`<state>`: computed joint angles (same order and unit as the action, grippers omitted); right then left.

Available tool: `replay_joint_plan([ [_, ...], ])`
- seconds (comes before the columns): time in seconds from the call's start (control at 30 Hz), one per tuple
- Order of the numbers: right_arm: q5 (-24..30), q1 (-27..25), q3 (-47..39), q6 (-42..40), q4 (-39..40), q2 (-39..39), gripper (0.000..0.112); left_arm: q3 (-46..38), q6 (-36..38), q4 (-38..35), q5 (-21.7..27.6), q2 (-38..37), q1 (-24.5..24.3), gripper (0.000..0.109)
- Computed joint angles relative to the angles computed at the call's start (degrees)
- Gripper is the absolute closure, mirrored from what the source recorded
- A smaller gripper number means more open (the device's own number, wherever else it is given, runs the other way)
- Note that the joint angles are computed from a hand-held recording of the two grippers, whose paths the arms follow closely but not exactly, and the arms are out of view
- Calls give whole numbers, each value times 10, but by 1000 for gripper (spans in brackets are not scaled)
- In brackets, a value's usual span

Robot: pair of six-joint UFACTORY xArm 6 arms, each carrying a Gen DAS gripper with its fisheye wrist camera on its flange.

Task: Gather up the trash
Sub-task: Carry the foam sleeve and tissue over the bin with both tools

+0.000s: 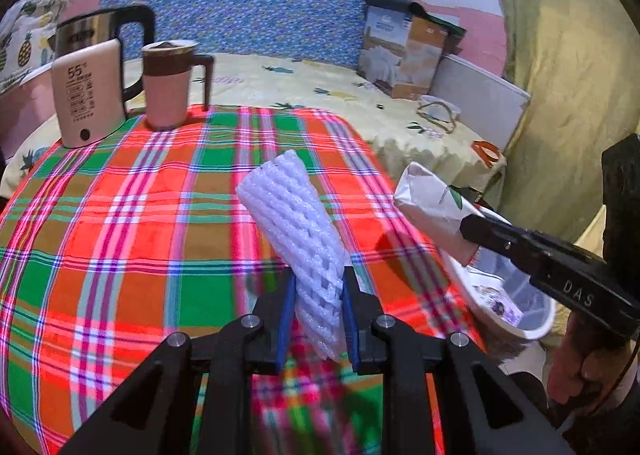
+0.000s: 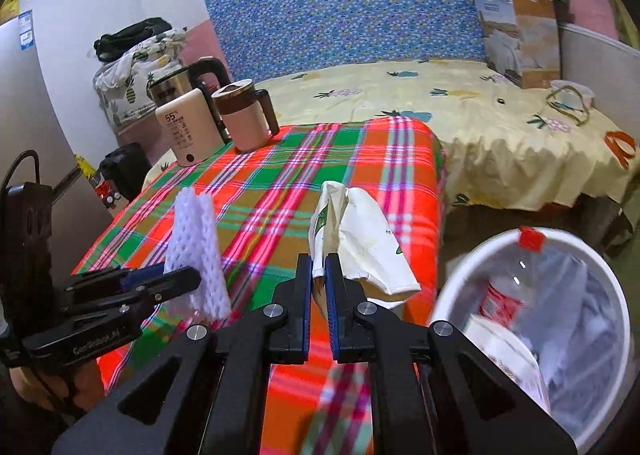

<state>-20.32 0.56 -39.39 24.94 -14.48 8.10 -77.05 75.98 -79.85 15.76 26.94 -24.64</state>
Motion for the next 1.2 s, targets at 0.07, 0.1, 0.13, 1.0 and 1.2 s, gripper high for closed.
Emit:
replay_joint_plan([
  [0.07, -7, 8, 24, -33, 45, -17, 103, 14, 14, -12, 0, -14, -9, 86],
  [0.1, -13, 9, 36, -40, 56, -25, 103, 19, 20, -17, 1, -18, -11, 86],
  [0.13, -15, 11, 44, -44, 62, -31, 103, 24, 26, -21, 2, -23, -14, 86],
  [1.0, -87, 28, 176, -139, 232, -117, 103, 78, 55, -33, -9, -77, -98, 86],
  [1.2, -98, 16, 190, -136, 241, -123, 103, 64, 33, -4, -12, -65, -116, 86],
])
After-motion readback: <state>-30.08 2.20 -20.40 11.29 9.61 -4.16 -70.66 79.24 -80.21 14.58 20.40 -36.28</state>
